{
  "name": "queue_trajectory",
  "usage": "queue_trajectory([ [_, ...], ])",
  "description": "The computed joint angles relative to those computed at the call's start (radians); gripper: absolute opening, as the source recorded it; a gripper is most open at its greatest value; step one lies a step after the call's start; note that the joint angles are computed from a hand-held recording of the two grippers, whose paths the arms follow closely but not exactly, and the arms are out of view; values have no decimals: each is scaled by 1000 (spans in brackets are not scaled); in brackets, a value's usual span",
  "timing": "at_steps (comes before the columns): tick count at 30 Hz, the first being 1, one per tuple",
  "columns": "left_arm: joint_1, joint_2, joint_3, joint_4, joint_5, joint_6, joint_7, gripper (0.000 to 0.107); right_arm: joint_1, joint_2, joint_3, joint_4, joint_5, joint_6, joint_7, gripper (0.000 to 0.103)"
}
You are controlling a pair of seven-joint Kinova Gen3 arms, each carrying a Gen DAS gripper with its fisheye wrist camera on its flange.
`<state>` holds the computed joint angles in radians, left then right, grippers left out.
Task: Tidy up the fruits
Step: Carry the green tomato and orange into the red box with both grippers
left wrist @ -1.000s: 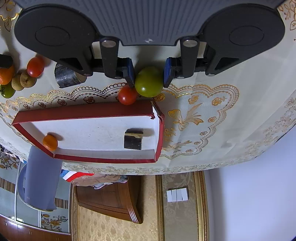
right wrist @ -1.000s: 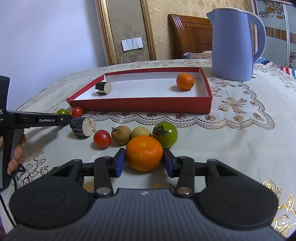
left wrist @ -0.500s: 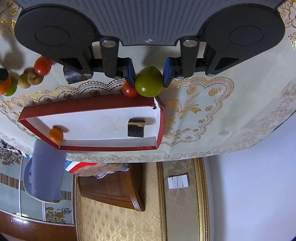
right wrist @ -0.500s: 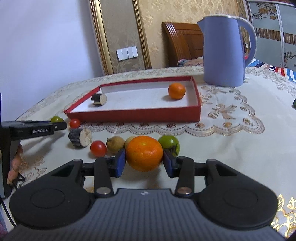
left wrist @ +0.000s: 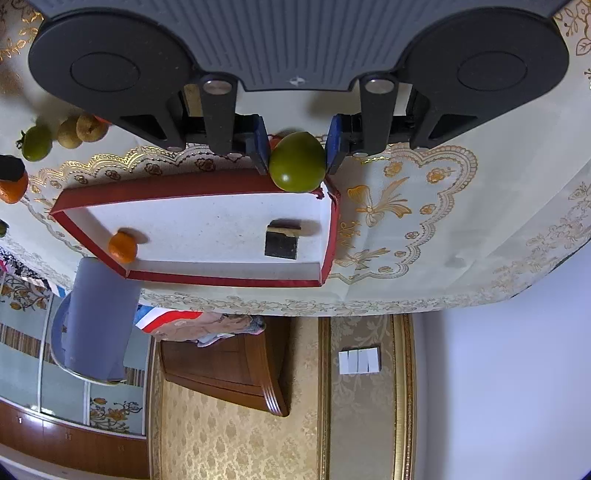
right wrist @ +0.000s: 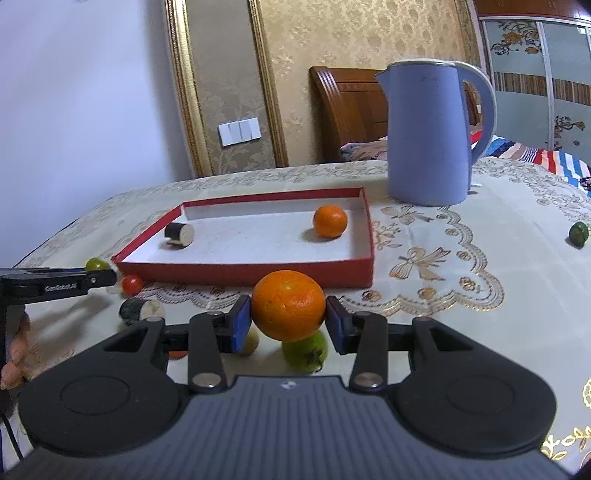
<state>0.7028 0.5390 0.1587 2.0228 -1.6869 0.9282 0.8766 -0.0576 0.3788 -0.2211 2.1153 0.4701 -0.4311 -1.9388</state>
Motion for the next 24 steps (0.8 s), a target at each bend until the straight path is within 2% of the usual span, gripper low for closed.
queue_trajectory([
  [4, -1, 7, -11, -42, 56, -2, -52, 31, -20, 13, 16, -32, -29, 24, 17, 41],
  [11, -7, 14, -44, -121, 86, -43, -142, 31, -115, 44, 85, -125, -177, 66, 154, 41],
  [22, -5, 92, -137, -300, 213, -152, -347, 31, -162, 166, 83, -364, -291, 271, 284, 41],
  [24, -8, 104, -153, -328, 250, -171, -386, 31, -204, 189, 125, -402, -329, 295, 310, 41],
])
